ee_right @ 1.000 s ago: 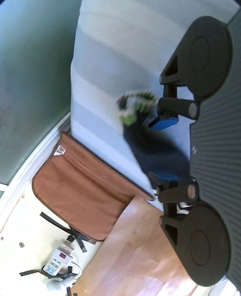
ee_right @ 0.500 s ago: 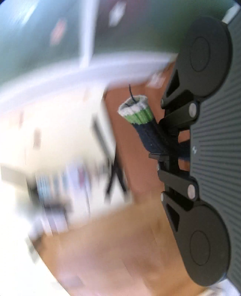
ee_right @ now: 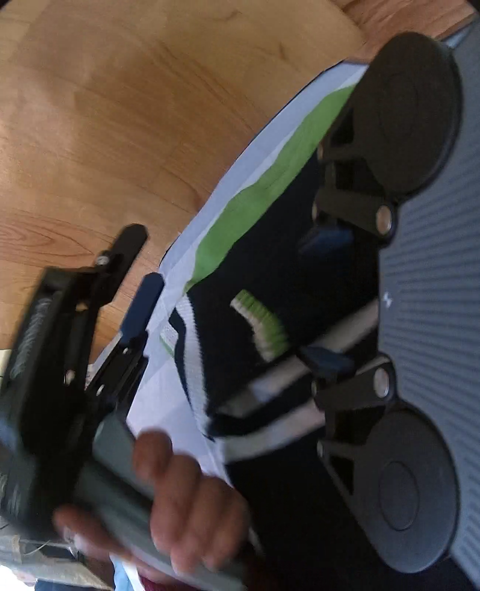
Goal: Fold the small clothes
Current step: 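Smooth the folded sweater with both grippers and release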
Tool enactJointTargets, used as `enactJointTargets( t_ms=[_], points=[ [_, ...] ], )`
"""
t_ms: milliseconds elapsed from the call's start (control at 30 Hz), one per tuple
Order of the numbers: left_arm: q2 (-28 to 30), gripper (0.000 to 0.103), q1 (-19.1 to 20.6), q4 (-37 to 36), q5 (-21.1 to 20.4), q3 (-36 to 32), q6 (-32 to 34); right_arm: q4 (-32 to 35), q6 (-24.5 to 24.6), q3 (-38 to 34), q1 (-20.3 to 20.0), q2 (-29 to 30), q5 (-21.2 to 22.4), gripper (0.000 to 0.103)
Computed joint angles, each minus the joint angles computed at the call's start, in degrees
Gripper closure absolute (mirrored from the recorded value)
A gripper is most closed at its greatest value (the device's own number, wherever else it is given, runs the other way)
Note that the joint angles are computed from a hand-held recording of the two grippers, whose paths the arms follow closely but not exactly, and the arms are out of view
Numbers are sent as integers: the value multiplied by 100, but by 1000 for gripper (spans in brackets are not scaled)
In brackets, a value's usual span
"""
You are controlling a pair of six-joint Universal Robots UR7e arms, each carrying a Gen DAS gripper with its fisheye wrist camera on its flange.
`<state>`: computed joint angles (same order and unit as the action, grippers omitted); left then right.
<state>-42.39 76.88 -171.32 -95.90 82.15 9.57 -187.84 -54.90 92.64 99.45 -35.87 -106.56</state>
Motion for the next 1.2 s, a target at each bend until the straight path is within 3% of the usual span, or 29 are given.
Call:
enactJointTargets(
  t_ms=[167,300,367,400,433,600,767,867,1033,1133,1200],
  points=[
    [-75,50,-155,594,372,77,638,-1208,1108,1032,-372,-831,396,41],
    [-147,50,-403,1355,1247,141,1403,-1835,2641,991,-711,-1007,-39,41],
    [-156,56,-425,1637,1347,126,1532,-1892,3103,1048,-843,-1066,-205,42],
    [-154,69,-437,1683,1367,143,1600,-1886,3175,1041,-893,-1047,-189,42],
    [-148,91,-453,1728,1396,157,1642,-1900,3209,1076,-941,-1029,-171,42],
    [-156,95,-537,1288,1620,382,1863,-2074,3219,1143,-1038,-779,-254,42],
    [-425,96,-536,569,1684,644,1990,-2268,3256,1207,-994,-798,-30,42],
    [-569,96,-498,200,1809,759,2103,-2576,2916,1185,-938,-714,236,42],
    [-433,82,-532,267,2256,658,2015,-2520,2834,1022,-850,-584,103,42],
    [-533,75,-510,112,1850,814,2133,-2489,2821,901,-821,-520,-10,42],
    [-571,75,-489,161,1592,859,2118,-2413,2481,667,-725,-346,-565,44]
  ],
)
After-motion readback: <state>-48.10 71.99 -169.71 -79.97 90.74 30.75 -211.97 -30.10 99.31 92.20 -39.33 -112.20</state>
